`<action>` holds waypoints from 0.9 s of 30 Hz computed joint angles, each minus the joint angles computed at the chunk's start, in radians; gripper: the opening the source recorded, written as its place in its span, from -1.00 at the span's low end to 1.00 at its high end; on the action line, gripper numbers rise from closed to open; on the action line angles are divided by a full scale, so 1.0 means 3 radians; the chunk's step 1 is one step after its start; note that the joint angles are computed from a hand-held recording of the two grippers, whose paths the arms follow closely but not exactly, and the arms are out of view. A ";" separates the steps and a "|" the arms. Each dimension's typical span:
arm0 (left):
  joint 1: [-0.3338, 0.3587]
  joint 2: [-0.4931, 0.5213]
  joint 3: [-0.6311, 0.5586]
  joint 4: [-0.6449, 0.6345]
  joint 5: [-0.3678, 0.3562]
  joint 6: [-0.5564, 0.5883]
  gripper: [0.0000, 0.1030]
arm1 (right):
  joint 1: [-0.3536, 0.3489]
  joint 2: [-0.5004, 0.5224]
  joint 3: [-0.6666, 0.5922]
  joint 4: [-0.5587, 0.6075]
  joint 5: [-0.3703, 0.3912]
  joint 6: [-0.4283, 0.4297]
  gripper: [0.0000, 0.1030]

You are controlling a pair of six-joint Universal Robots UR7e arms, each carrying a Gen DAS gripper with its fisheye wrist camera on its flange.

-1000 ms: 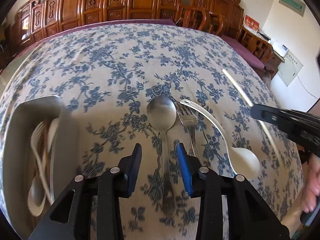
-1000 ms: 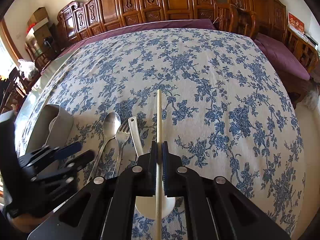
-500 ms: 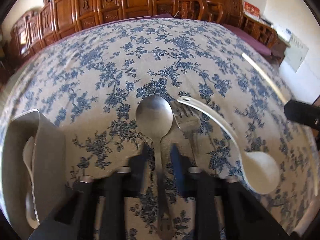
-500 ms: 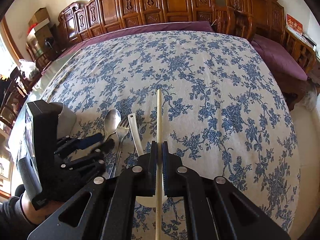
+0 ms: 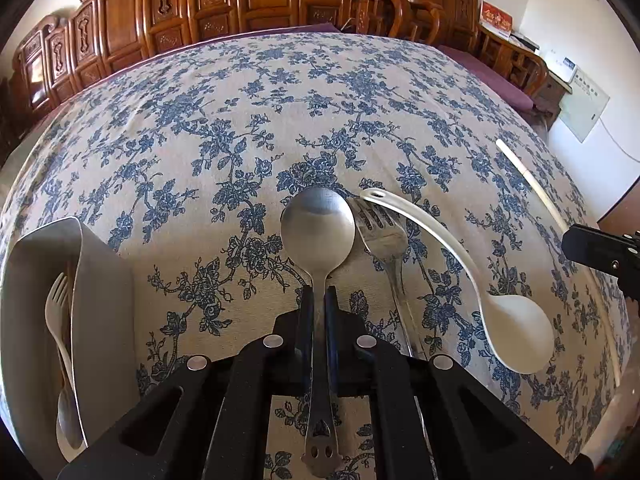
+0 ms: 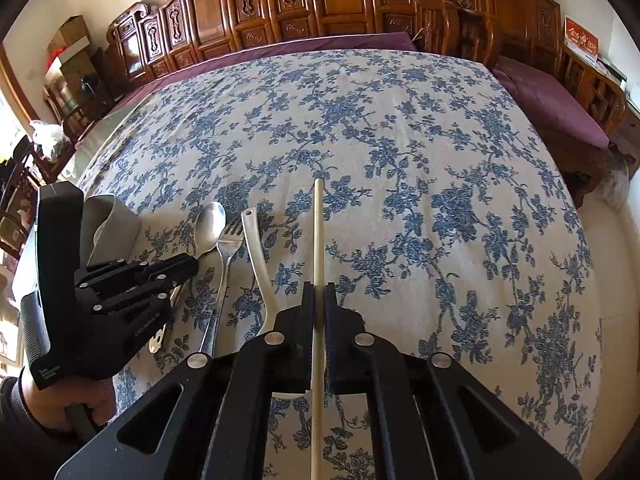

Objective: Organize utensils
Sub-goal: 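Carry the metal spoon into the grey tray and open the left gripper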

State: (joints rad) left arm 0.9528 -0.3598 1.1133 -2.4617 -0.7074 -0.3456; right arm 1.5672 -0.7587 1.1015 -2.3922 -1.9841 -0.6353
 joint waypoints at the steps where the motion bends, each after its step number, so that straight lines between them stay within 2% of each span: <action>1: -0.0001 -0.0001 0.0001 -0.0016 -0.0003 0.0011 -0.91 | 0.0001 -0.0009 0.0009 -0.0004 0.0001 0.0002 -0.88; 16: -0.0070 -0.0118 0.0213 -0.0407 -0.0052 0.0219 -0.91 | 0.0048 -0.0088 0.0190 -0.0119 -0.0015 -0.0038 -0.88; 21: -0.0039 -0.0141 0.0209 -0.0357 -0.0021 0.0121 -0.91 | 0.0057 -0.0083 0.0217 -0.0124 0.0003 0.0000 -0.88; 27: -0.0025 -0.0234 0.0348 -0.0577 -0.0054 0.0116 -0.91 | 0.0070 -0.0095 0.0254 -0.0136 0.0024 -0.0015 -0.88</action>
